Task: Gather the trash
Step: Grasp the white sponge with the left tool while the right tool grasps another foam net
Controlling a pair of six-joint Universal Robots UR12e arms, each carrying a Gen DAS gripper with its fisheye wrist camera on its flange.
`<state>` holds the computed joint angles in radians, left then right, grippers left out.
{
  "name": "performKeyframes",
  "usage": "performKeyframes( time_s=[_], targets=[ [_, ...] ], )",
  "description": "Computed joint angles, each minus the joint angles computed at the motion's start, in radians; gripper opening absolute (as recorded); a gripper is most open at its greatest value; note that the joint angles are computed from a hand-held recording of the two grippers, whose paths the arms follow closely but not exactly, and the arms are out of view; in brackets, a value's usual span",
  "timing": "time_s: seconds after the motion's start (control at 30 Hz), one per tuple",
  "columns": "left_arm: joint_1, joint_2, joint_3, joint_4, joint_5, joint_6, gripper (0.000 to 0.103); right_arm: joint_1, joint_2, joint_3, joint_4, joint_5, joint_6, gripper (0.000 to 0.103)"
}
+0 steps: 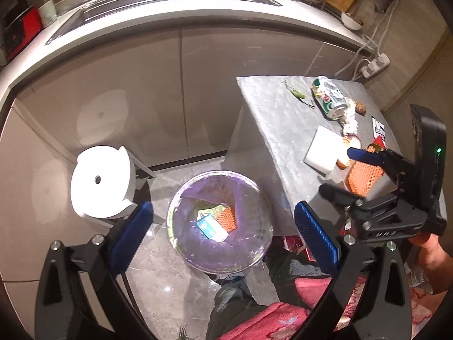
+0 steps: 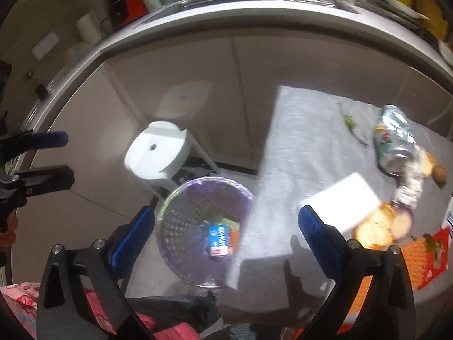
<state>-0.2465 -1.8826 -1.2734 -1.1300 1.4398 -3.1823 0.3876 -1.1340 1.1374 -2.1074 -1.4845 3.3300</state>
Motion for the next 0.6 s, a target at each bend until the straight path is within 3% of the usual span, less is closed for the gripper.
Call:
performKeyframes(
  time_s=[0.23,0.37,0.6],
  targets=[
    [-0.088,-0.147,0.152,-0.033,-0.066,0.162,0.095,-0.093,-0.149,0.166,0.035,-0.142,0.208,0.101],
    [-0.128,-0.260,0.289,-0.104,-0.095,0.229,0.095,-0.133,-0.198,0.215,0.075,-0.159,0.287,0.101],
    [-0.169,-0.411,0.490,-0.277,-0.092,0.347,0.095,-0.165,-0.234,0.260,0.101,-0.158,0.340,0.101]
  ],
)
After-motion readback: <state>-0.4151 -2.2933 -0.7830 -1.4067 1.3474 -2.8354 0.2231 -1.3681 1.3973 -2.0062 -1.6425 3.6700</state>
